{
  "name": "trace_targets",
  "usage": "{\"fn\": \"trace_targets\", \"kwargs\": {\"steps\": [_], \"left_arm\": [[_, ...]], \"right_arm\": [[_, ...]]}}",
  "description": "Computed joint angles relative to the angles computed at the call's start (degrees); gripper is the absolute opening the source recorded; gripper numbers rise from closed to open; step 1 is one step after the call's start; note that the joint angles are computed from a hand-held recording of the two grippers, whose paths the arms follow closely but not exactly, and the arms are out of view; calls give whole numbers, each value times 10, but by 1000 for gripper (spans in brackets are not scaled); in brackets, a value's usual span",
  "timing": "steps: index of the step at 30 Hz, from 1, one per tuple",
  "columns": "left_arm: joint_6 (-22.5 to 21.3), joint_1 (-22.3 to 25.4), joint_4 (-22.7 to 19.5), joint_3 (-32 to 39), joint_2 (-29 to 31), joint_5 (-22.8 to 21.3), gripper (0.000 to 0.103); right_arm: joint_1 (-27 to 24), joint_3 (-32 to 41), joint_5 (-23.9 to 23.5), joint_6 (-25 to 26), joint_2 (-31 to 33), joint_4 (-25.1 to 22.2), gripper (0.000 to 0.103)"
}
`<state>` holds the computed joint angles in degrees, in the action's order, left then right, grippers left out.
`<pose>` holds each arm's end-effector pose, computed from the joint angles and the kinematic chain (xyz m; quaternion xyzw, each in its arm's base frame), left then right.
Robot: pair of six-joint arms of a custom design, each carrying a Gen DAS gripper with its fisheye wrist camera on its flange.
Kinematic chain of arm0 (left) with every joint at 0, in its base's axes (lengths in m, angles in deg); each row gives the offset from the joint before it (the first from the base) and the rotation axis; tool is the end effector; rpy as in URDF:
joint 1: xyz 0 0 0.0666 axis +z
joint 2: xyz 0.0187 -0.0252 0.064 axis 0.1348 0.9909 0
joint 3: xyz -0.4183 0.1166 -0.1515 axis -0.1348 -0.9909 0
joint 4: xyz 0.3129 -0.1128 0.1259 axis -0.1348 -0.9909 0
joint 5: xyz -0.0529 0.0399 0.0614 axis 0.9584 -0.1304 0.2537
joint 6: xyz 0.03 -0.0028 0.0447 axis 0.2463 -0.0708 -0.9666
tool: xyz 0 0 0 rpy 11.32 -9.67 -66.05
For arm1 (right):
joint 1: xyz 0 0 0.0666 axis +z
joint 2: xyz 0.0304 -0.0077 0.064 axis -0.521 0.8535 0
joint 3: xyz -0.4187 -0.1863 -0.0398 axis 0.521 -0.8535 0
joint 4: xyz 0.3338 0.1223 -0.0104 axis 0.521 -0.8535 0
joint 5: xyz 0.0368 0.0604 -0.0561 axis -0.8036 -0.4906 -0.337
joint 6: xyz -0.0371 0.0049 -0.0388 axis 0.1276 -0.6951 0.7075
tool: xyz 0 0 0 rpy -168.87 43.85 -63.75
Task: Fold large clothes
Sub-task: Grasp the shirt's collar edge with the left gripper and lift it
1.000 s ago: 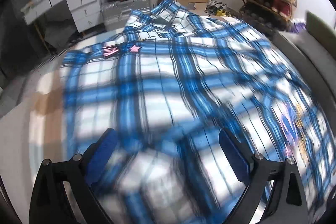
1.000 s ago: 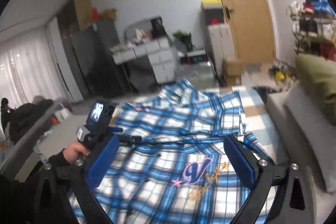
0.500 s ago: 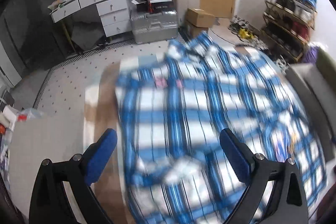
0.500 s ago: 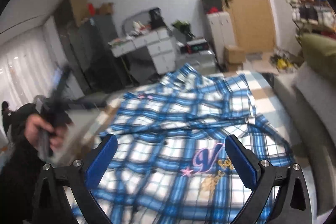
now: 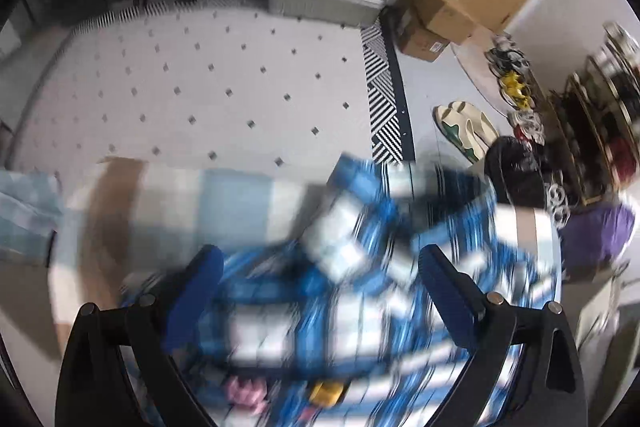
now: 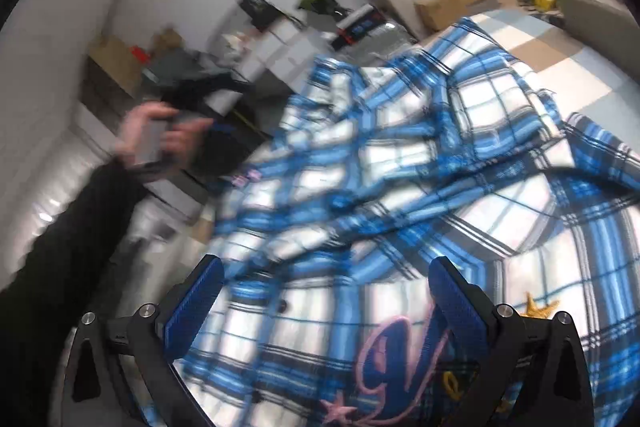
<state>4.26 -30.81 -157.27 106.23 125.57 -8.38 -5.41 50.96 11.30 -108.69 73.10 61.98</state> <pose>0.4192 -0.3265 0.4760 -0.2082 0.9612 -0.0617 0.1699 0.2270 0.1300 0.3595 -0.0562 0.8464 0.4389 0.2961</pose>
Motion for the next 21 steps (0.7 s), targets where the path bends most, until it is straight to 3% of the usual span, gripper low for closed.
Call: {"fn": "trace_targets", "kwargs": {"steps": [4,7,9,10,11,12,14,21], "left_arm": [[-1,19,15,20,39,34,96],[-12,23,-58,56,81,50,95],[-10,27,-57,43,84,69,77],[-9,26,-44,32,78,70,76],[-10,23,-29,24,69,59,62],[-12,21,-22,16,63,57,32],[-21,18,-27,14,60,67,8],[-114,-39,1,-5,-8,-8,4]], "right_arm": [[-29,-15,-45,-36,5,20,103],[-28,-14,-46,-31,2,11,103],[-18,-9,-37,-27,-3,4,103],[-14,-10,-31,-21,-9,4,103],[-11,-9,-26,-15,-10,4,103],[-4,-7,-17,-8,-12,0,103],[4,-4,-9,2,-10,-3,103],[3,-7,2,2,-10,9,103]]}}
